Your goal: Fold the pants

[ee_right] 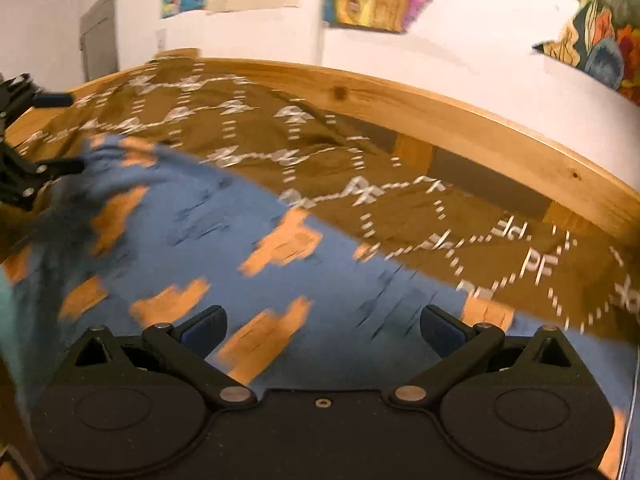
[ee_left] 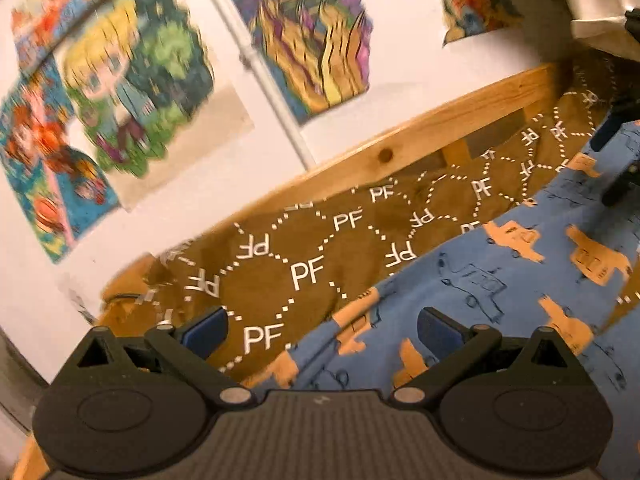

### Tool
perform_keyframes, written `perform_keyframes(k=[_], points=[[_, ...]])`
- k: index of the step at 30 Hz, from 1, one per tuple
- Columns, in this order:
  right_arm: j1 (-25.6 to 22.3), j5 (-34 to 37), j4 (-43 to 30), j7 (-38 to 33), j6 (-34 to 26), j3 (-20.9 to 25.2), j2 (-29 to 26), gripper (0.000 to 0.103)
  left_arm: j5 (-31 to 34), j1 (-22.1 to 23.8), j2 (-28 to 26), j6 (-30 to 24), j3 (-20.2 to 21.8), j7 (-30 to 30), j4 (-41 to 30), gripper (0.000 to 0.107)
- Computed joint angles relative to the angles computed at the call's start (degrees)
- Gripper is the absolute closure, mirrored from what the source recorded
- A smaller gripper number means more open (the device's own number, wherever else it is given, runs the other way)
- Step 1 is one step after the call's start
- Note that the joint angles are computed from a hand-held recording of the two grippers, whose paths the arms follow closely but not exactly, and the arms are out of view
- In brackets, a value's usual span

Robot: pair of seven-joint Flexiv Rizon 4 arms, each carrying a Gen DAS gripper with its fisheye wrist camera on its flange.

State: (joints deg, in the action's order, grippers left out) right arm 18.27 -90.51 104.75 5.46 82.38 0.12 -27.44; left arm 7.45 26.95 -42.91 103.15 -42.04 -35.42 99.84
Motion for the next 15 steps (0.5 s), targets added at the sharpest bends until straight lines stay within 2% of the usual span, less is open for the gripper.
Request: perform_keyframes(k=[4, 5, 7, 9, 10, 11, 12, 13, 14, 15], points=[[-0.8, 10.7, -5.0, -11.9, 1.2, -1.1, -4.7, 0.004, -3.4, -2.7, -3.2, -5.8, 0.7, 1.6, -6.5, 0.018], [-1.7, 16.6, -6.3, -18.6, 1.1, 0.6, -6.3, 0.008, -4.1, -1.6, -3.2, -8.0, -0.6, 3.0, -6.5, 0.022], [-4.8, 27.6, -9.3, -32.5, -0.6, 6.8, -9.3, 0.015, -5.8, -1.4, -3.6, -12.7, -1.5, 5.9, -8.1, 0.03], [-6.8, 33.2, -11.9, -42.0, -2.4, 11.0, -11.7, 0.023, -7.2, -2.1, -3.2, -16.9, -0.8, 8.4, -9.4, 0.037], [-7.3, 35.3, -13.1, -45.5, -3.2, 12.6, -12.8, 0.023, -7.7, -2.7, -2.9, -18.7, 0.0, 9.4, -10.0, 0.046], [-7.7, 37.1, -14.2, -48.4, -4.1, 13.8, -13.7, 0.023, -8.1, -3.7, -2.6, -19.3, 1.3, 10.0, -10.5, 0.061], [-7.8, 38.5, -15.1, -50.9, -4.8, 14.7, -14.5, 0.024, -8.5, -4.9, -2.1, -19.4, 3.0, 10.2, -10.8, 0.068], [-7.4, 39.6, -15.8, -52.4, -5.7, 15.0, -15.1, 0.024, -9.1, -6.5, -1.8, -20.5, 5.2, 10.0, -11.7, 0.081], [-7.5, 41.2, -16.7, -54.5, -6.5, 15.9, -15.8, 0.029, -9.9, -7.4, -1.5, -21.4, 6.4, 10.0, -12.1, 0.09], [-7.9, 43.0, -17.7, -56.9, -7.8, 17.2, -16.5, 0.038, -10.8, -8.3, -1.3, -22.5, 7.6, 9.9, -12.7, 0.093]])
